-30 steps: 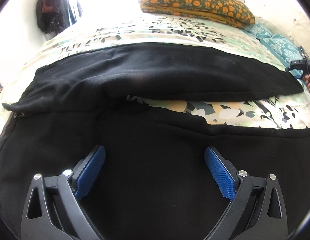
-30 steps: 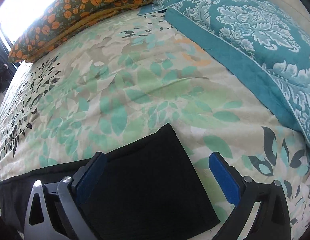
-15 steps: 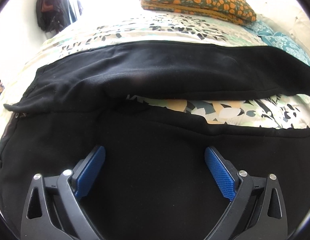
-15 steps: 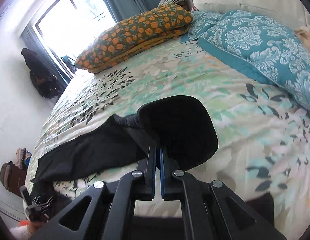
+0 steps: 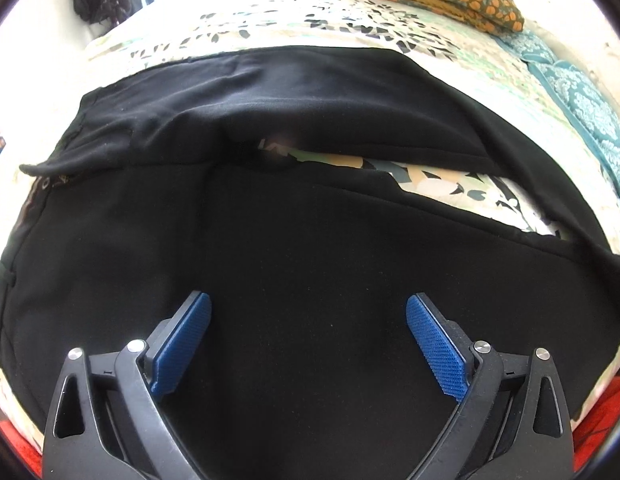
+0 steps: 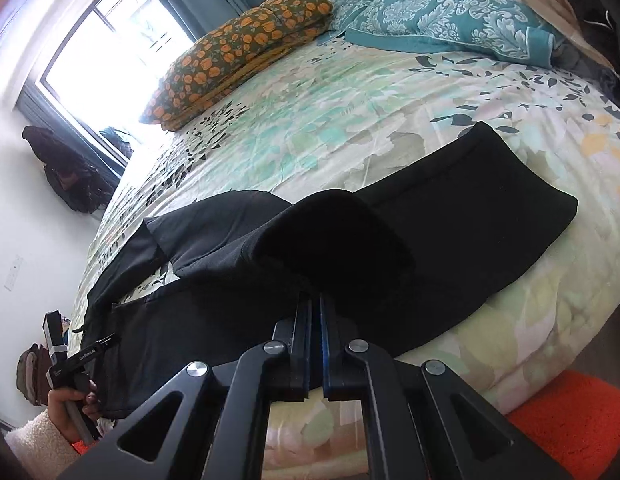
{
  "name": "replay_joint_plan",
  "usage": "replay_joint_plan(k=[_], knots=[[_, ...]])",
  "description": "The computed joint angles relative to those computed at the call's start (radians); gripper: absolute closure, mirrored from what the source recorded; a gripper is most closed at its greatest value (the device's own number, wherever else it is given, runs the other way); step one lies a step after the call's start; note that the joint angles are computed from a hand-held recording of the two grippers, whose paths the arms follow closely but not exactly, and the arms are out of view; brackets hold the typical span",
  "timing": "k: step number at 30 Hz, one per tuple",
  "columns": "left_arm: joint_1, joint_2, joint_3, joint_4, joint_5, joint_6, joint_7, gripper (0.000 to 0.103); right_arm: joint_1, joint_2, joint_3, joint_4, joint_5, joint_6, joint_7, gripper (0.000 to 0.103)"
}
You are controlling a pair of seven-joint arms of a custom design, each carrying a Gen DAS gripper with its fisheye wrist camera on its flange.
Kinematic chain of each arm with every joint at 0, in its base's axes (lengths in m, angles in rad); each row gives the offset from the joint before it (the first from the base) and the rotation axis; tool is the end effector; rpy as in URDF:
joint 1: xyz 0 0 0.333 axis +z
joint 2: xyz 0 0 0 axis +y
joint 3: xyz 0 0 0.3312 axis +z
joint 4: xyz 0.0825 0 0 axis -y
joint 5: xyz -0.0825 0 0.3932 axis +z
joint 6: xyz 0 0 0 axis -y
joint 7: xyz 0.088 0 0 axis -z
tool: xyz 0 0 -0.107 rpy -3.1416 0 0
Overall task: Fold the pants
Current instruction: 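Lift the leg with the right tool while the left tool grasps the waistband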
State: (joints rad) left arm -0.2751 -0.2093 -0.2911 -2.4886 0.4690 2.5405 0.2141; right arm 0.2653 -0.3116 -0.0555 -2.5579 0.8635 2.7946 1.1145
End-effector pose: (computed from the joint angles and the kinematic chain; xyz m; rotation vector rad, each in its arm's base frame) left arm 0.3988 -0.2609 0.3948 -2.3479 1.5037 -0.4202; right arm 0.4537 0.0601 0.4331 -1.6491 1.7856 -0.0954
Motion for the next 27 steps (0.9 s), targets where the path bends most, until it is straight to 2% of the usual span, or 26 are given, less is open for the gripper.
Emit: replay_joint_plan(k=[2, 5, 8, 11, 14, 17, 18, 22, 25, 27], knots=[[-0.006, -0.014, 0.020, -0.004, -0.048, 0.025, 0.031, 0.004, 0.003, -0.002, -0.006, -0.003, 0.015, 0.000, -0.007, 0.099], [0.016, -0.009, 0.029, 0.035, -0.049, 0.022, 0.053, 0.004, 0.005, -0.006, -0.004, -0.006, 0.016, 0.008, -0.018, 0.099], [0.043, 0.027, 0.049, 0.117, -0.050, 0.018, 0.098, 0.004, 0.009, -0.016, -0.006, -0.014, 0.022, 0.019, -0.034, 0.099], [0.062, 0.093, 0.084, 0.207, -0.115, 0.069, 0.183, 0.004, 0.020, -0.042, -0.003, -0.032, 0.028, 0.060, -0.050, 0.099], [0.069, 0.197, 0.113, 0.291, -0.327, 0.154, 0.349, 0.004, 0.030, -0.050, -0.005, -0.037, 0.018, 0.084, -0.057, 0.099], [0.096, 0.321, 0.093, 0.398, -0.569, 0.166, 0.514, 0.004, 0.036, -0.052, -0.011, -0.037, 0.006, 0.084, -0.053, 0.099], [0.104, 0.353, 0.085, 0.425, -0.600, 0.171, 0.522, 0.004, 0.041, -0.058, -0.015, -0.039, 0.011, 0.090, -0.058, 0.099], [0.114, 0.438, 0.087, 0.487, -0.574, 0.209, 0.431, 0.005, 0.045, -0.103, -0.028, -0.058, 0.011, 0.100, -0.063, 0.099], [0.133, 0.489, 0.072, 0.533, -0.576, 0.194, 0.427, 0.006, 0.054, -0.135, -0.047, -0.067, 0.016, 0.097, -0.075, 0.099], [0.126, 0.506, 0.083, 0.557, -0.534, 0.168, 0.407, 0.007, 0.073, -0.165, -0.073, -0.075, 0.038, 0.084, -0.102, 0.099]])
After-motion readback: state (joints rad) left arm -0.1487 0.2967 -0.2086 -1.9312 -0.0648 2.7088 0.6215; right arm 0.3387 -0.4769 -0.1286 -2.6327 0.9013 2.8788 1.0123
